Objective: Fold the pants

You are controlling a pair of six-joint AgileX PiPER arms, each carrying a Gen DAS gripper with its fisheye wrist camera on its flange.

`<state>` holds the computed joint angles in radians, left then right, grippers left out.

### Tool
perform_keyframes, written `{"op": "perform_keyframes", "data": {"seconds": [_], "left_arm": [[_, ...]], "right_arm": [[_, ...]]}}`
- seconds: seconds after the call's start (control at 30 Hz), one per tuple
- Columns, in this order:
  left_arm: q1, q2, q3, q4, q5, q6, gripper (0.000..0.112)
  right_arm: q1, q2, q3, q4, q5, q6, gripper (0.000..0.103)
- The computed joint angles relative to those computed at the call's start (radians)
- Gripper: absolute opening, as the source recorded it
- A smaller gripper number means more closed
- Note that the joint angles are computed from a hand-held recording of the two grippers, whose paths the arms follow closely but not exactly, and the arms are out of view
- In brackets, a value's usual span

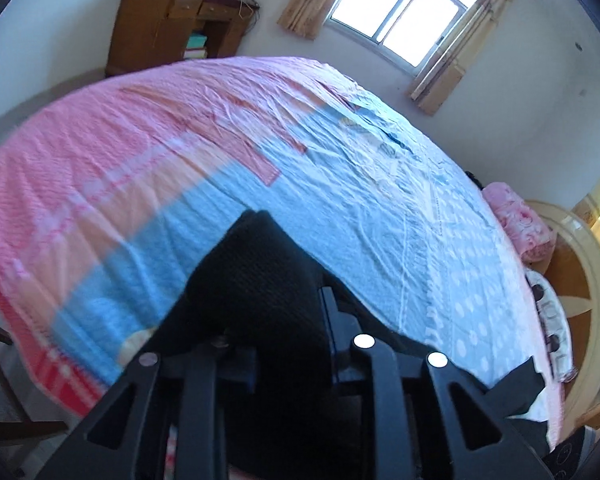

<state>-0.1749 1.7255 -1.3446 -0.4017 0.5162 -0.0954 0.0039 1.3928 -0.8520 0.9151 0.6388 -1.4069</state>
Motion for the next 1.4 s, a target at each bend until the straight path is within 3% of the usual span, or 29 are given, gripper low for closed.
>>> {"op": "perform_keyframes", "data": {"seconds": [0.07,0.2,0.3,0.37,0.4,0.43,0.53,0.63,0.8,0.83,0.9,0.97,1.03,1.13,1.17,1.3,1.4], "left_arm": [[-0.012,-0.043,0.053,0.110,-0.008,-0.082,0.026],[-0.075,-0.037,0.107,0.478,0.028,-0.383,0.034],[-0.097,-0.053,0.152,0.583,0.010,-0.489,0.039],[-0.133,-0.054,0.136,0.761,0.062,-0.651,0.056],[-0.147,-0.057,0.121,0.861,0.107,-0.746,0.074],[-0.164,-0.070,0.113,0.961,0.156,-0.841,0.080],[-0.234,-0.110,0.119,1.261,0.279,-1.110,0.079],[-0.289,-0.139,0.159,1.458,0.278,-1.274,0.080],[-0.321,-0.073,0.081,1.410,0.194,-1.179,0.080],[-0.327,-0.044,0.058,1.392,0.195,-1.152,0.080],[-0.325,0.035,0.002,1.300,0.216,-1.060,0.080],[-0.301,0.095,-0.061,1.136,0.218,-0.929,0.080],[-0.272,0.116,-0.037,1.047,0.181,-0.901,0.080],[-0.311,0.106,0.003,1.142,0.184,-0.980,0.080],[-0.317,0.103,0.008,1.148,0.188,-0.984,0.080],[-0.333,0.103,0.028,1.212,0.189,-1.045,0.085],[-0.355,0.124,0.017,1.262,0.223,-1.074,0.089]], "right_arm": [[0.006,0.005,0.007,0.009,0.021,-0.035,0.004],[0.033,0.017,0.048,-0.012,-0.010,-0.040,0.005],[0.053,0.050,0.074,-0.006,-0.045,-0.049,0.005],[0.090,0.053,0.115,0.023,-0.123,-0.075,0.006],[0.100,0.047,0.140,0.075,-0.159,-0.133,0.006],[0.098,0.046,0.151,0.116,-0.167,-0.177,0.008],[0.049,0.050,0.128,0.122,-0.091,-0.164,0.010],[-0.084,0.059,0.049,0.118,0.111,-0.064,0.010],[-0.413,0.014,-0.048,0.244,0.484,-0.021,0.012],[-0.483,-0.006,-0.064,0.255,0.516,-0.004,0.015],[-0.652,-0.006,-0.120,0.263,0.568,0.027,0.030],[-0.820,0.028,-0.208,0.256,0.566,0.101,0.060],[-0.938,0.080,-0.338,0.177,0.492,0.263,0.063],[-1.020,0.261,-0.627,-0.095,0.345,0.563,0.063],[-1.026,0.331,-0.727,-0.192,0.332,0.663,0.063],[-1.033,0.632,-1.126,-0.480,0.386,1.055,0.063],[-0.993,0.825,-1.426,-0.640,0.528,1.158,0.063]]}}
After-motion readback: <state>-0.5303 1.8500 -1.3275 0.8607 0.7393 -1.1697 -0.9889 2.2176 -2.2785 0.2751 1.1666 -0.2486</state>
